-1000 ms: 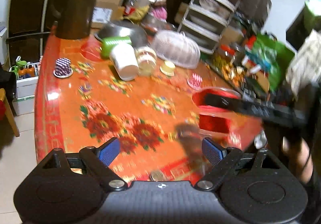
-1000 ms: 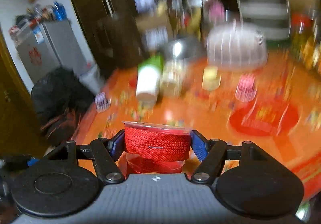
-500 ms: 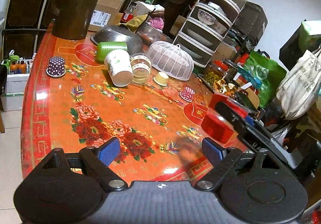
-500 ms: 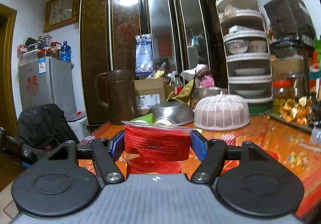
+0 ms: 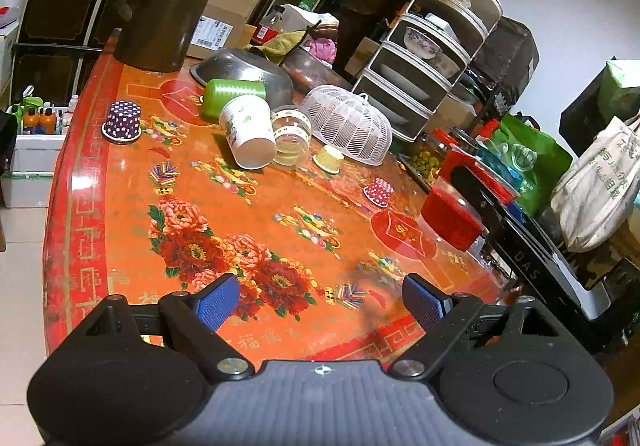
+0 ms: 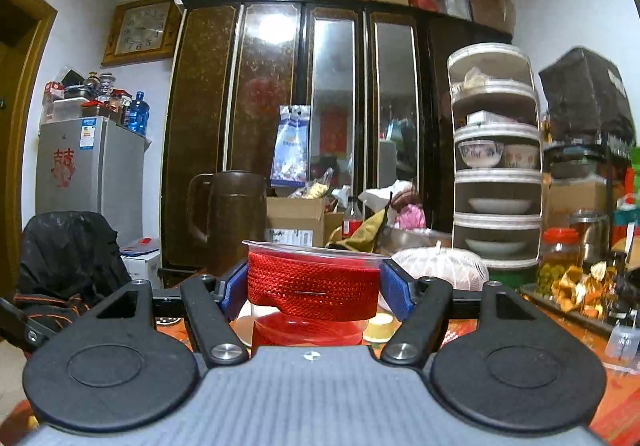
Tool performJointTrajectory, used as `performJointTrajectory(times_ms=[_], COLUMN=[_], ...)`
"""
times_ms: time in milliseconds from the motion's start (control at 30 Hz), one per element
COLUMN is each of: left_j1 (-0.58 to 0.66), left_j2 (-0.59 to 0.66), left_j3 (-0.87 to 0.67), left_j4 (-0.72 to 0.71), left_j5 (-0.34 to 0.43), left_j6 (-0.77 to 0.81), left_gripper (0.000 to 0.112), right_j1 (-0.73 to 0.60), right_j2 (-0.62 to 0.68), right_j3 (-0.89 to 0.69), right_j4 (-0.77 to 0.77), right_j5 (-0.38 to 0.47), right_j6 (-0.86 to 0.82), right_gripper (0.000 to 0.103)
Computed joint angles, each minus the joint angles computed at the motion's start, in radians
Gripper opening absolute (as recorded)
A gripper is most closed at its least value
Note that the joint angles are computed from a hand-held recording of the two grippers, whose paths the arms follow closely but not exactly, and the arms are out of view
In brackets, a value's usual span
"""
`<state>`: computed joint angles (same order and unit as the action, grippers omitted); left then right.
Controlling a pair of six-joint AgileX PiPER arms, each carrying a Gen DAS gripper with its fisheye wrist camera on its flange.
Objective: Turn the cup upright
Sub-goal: 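Lower the cup rim-up onto the tablecloth and open the right tool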
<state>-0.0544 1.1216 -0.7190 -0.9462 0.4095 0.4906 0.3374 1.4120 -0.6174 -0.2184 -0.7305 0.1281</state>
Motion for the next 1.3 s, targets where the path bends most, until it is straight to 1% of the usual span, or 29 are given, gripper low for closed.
performJointTrajectory(times_ms=[200,267,367,433,533,600,633,667,767,800,900,1033,1167,1233,1300], left_j1=[0.012,0.014,0.015,0.018,0.025,0.036,0.042,0.046,0.055,0.056,0.057,0.047,0.035,0.021,-0.004], left_j2=[0.008,0.009,0.010,0.005,-0.005,-0.007,-0.005,-0.003,0.002,0.002,-0.002,-0.005,-0.006,-0.004,-0.006], left_j3=[0.017,0.026,0.040,0.051,0.068,0.075,0.078,0.080,0.086,0.089,0.098,0.103,0.105,0.107,0.114], left_j4=[-0.052,-0.080,-0.121,-0.141,-0.177,-0.197,-0.209,-0.222,-0.240,-0.240,-0.248,-0.238,-0.218,-0.210,-0.226], left_j5=[0.005,0.004,0.002,0.003,0.001,0.005,0.009,0.012,0.017,0.018,0.019,0.008,-0.005,-0.026,-0.073], left_j6=[0.049,0.072,0.108,0.128,0.166,0.184,0.194,0.206,0.223,0.223,0.231,0.219,0.199,0.195,0.223], left_gripper=[0.091,0.091,0.091,0.091,0.091,0.091,0.091,0.091,0.091,0.091,0.091,0.091,0.091,0.091,0.093], right_j1=[0.014,0.018,0.051,0.050,0.069,0.075,0.079,0.087,0.113,0.118,0.119,0.128,0.109,0.103,0.093], right_j2=[0.064,0.089,0.136,0.173,0.211,0.225,0.225,0.231,0.239,0.237,0.239,0.260,0.254,0.243,0.214], right_j3=[0.052,0.066,0.116,0.137,0.156,0.157,0.152,0.151,0.159,0.160,0.162,0.175,0.182,0.183,0.194], right_j4=[0.034,0.024,0.078,0.072,0.121,0.130,0.134,0.147,0.177,0.181,0.167,0.177,0.139,0.120,0.098], right_j5=[-0.184,-0.234,-0.338,-0.378,-0.427,-0.434,-0.416,-0.415,-0.432,-0.425,-0.401,-0.427,-0.407,-0.388,-0.355], right_j6=[-0.118,-0.111,-0.101,-0.049,-0.075,-0.097,-0.109,-0.125,-0.190,-0.203,-0.186,-0.191,-0.161,-0.148,-0.124], right_gripper=[0.070,0.070,0.070,0.070,0.070,0.070,0.070,0.070,0.070,0.070,0.071,0.074,0.081,0.087,0.099])
